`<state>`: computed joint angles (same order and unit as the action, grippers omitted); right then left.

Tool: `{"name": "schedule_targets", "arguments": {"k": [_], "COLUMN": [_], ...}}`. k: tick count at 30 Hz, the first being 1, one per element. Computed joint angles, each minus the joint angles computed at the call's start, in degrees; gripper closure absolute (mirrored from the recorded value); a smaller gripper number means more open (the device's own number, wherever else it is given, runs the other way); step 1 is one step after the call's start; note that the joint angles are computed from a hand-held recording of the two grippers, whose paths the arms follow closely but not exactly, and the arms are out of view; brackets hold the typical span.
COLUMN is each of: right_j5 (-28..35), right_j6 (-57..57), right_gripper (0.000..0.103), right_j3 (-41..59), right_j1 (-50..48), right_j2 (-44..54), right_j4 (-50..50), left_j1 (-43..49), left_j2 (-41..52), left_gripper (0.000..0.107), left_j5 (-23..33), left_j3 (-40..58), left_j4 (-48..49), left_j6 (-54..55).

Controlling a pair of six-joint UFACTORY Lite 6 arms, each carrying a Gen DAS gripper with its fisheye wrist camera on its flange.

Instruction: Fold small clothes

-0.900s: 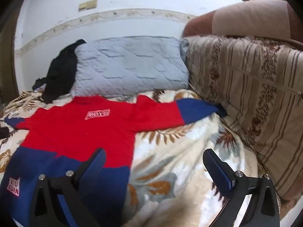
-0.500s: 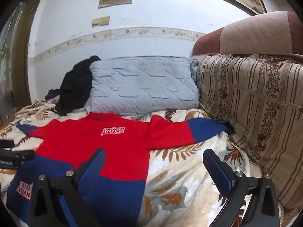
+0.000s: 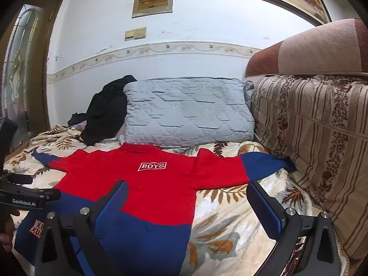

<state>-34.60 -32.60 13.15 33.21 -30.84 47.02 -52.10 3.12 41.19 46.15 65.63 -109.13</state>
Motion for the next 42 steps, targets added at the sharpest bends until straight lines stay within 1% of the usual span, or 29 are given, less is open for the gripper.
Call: {"name": "schedule_targets", "arguments": {"k": [9, 14, 42], "right_j5": [2.2, 2.3, 0.4], "right_j6": [-0.5, -0.4, -1.4], "right_gripper": [0.0, 0.0, 0.0], "right_j3": [0.5, 0.4, -0.4], "right_j1": [-0.2, -0.2, 1.7], "right_j2": [-0.7, -0.8, -1.2], "right_j4": [-0.4, -0.7, 0.2], "left_j1": [-0.1, 0.0, 0.1], "left_j2": [0.1, -0.1, 0.0], "left_gripper": [0.004, 0.004, 0.004], "left_j5": [0.1, -0.1, 0.2], "left_j3": [-0.3, -0.5, -0.4], "left_j4": [0.0, 0.2, 0.0], "left_j6": [-0.4, -0.4, -0.6]}}
